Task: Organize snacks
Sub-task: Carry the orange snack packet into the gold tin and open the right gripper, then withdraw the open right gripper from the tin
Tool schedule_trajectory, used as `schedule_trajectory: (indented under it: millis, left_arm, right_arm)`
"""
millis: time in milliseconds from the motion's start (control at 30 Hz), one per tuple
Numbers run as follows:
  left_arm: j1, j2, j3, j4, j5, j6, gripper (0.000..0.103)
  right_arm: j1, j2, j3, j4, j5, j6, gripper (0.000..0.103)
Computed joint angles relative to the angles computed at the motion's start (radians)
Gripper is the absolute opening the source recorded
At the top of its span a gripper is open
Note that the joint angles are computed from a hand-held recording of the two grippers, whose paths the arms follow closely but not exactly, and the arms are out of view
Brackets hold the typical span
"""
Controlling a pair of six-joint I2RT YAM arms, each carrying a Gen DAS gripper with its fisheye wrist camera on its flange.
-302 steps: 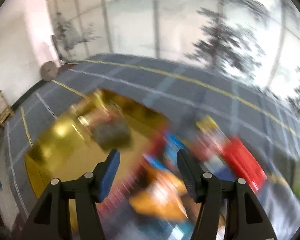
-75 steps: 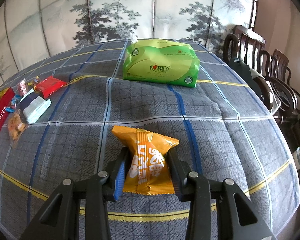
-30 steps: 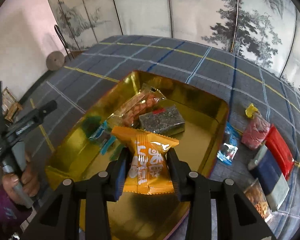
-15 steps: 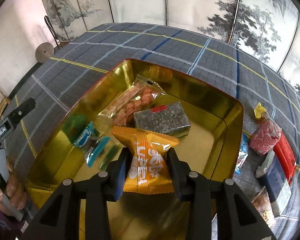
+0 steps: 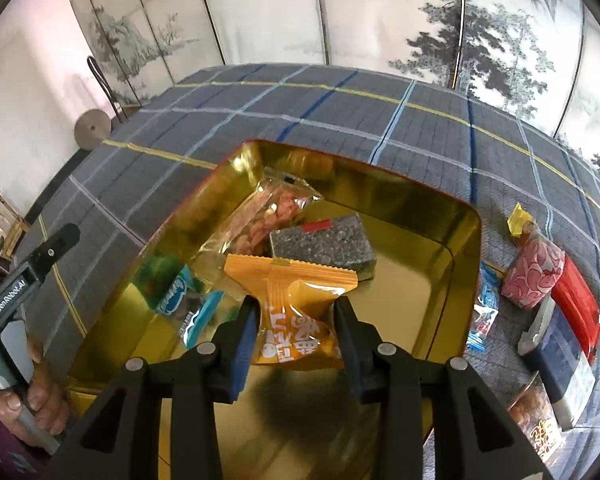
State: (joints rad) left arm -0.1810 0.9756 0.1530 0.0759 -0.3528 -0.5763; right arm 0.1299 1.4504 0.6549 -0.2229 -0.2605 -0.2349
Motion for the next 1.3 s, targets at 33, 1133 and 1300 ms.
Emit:
schedule_trajectory:
  millis: [33, 1133, 1300]
  left_arm:
    - [0.001, 0.002, 0.001, 0.0, 0.001, 0.0, 0.096]
    - [-0.401, 0.045, 0.142, -0.279, -0.361, -0.097, 0.094]
    - [-0.752, 0.112, 0.392, -0.525, -0.443, -0.155, 0.102]
  right_arm:
    - [-0.006, -0.018, -0.016, 0.015, -0.012, 0.0, 0.04]
    - [-1.312, 0.268, 0.141, 0.148, -0.318, -0.518, 0.051]
    - [-1.374, 0.4, 0.303, 0.026, -0.377, -0.536, 0.051]
